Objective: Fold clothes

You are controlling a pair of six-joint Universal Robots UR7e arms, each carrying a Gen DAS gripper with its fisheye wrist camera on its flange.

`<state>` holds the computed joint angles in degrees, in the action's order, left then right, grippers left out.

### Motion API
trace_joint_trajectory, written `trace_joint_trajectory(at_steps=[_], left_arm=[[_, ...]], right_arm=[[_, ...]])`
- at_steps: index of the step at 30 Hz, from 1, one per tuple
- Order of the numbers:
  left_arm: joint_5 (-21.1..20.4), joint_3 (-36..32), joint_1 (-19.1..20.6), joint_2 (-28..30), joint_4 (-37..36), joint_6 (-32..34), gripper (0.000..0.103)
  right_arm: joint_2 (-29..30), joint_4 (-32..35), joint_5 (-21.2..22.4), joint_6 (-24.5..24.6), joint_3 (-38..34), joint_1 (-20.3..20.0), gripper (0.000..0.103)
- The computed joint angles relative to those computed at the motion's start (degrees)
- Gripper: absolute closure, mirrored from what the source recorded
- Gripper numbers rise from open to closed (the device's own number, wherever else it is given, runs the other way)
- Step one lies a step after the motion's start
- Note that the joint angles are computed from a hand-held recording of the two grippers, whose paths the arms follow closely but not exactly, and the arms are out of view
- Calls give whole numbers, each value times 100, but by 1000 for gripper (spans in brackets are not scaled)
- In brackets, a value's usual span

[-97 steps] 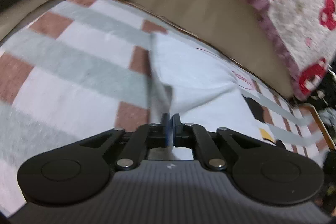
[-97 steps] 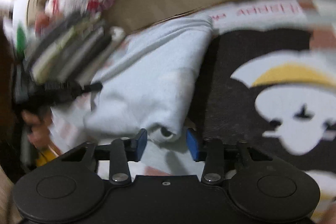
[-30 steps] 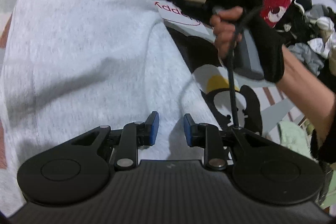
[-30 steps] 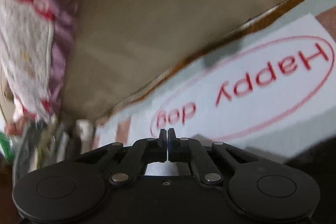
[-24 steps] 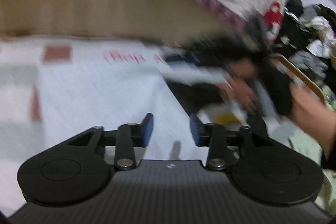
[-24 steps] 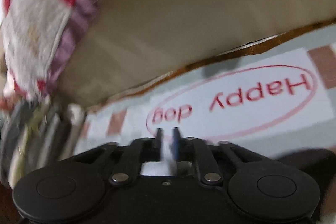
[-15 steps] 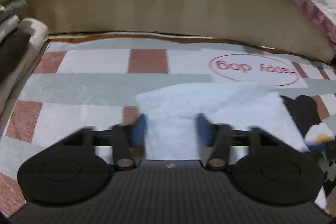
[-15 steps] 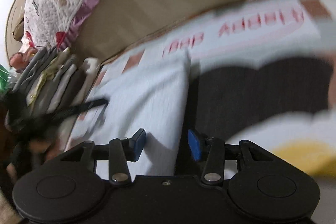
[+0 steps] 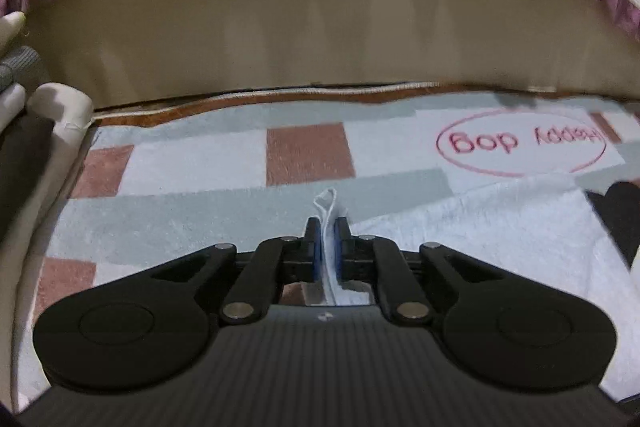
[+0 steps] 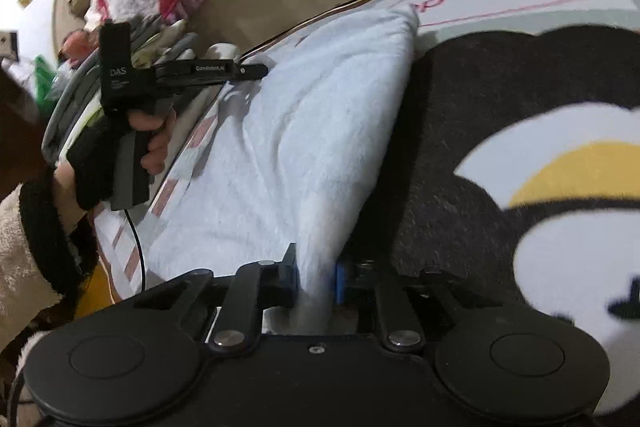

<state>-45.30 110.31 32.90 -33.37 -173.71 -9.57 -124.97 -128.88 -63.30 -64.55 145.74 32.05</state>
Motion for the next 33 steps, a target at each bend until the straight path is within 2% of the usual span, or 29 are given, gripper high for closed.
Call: trace_joint_trajectory(at_steps=[2, 3, 4, 5, 6, 7, 8, 10, 12, 13, 14, 15, 17, 18, 19, 20, 22, 24, 26, 28, 29, 31, 33], left_arm=[[300, 34, -148, 124, -188, 132, 93], [355, 101, -189, 97, -300, -79, 93], [364, 200, -222, 40, -472, -364, 92], [333, 347, -253, -56, -722, -748, 89], [313, 519, -306, -165, -964, -1050, 80], [266, 716, -379, -288, -1209, -1244, 75], [110, 918, -445, -421, -1470, -1331, 69], [-582, 1289, -511, -750, -1661, -1290, 58], [-1188, 1516, -529, -930, -1532, -1244, 55], [-1311, 1616, -550, -938, -1547, -1174, 55], [-1195, 1697, -621, -915, -1480, -1162, 55], [-838, 1710, -677, -881, -1181, -1192, 59], [158, 1675, -819, -833, -191, -1664, 60], [441, 1696, -835, -887, 173, -2057, 70], [645, 1716, -839, -978, 594, -2495, 72], [620, 1794, -815, -1119, 776, -2789, 71], [128, 2080, -720, -1442, 441, -2934, 70], [-758, 2445, -563, -1708, -498, -2849, 62], [-1366, 2712, -454, -1839, -1220, -2827, 61], [-1699, 2942, -423, -1852, -1858, -2849, 54], [-1844, 3028, -363, -1822, -2163, -2873, 51], [-2044, 3239, -271, -1764, -2821, -3030, 50], [-2247, 3389, -148, -1769, -3331, -3141, 47]], right_arm=[[-140, 67, 88, -37, 80, -113, 84], [-220, 168, 126, -64, 103, -174, 78], [-274, 429, 166, -93, 68, -262, 76], [-296, 703, 224, -147, 27, -376, 71], [-311, 974, 277, -203, -16, -487, 69], [-319, 1241, 324, -259, -61, -597, 69], [-315, 1470, 361, -301, -103, -685, 69], [-249, 1609, 389, -242, -154, -678, 67], [-183, 1748, 418, -183, -204, -671, 56], [-149, 1802, 425, -149, -223, -657, 53], [-125, 1781, 389, -84, -219, -585, 52], [-140, 1682, 319, -34, -193, -504, 52], [-230, 1573, 214, -12, -147, -392, 52], [-282, 1557, 158, -2, -137, -345, 52], [-369, 1596, 92, -28, -147, -321, 52], [-457, 1636, 26, -55, -159, -298, 52], [-627, 1714, -107, -107, -183, -249, 52], [-806, 1811, -202, -174, -214, -234, 52], [-1111, 2181, 115, -417, -301, -636, 52], [-1173, 2459, 491, -394, -407, -985, 51], [-1147, 2351, 619, -219, -403, -1031, 50], [-1074, 2054, 852, 185, -380, -1077, 49], [-890, 1369, 940, 772, -262, -837, 47]])
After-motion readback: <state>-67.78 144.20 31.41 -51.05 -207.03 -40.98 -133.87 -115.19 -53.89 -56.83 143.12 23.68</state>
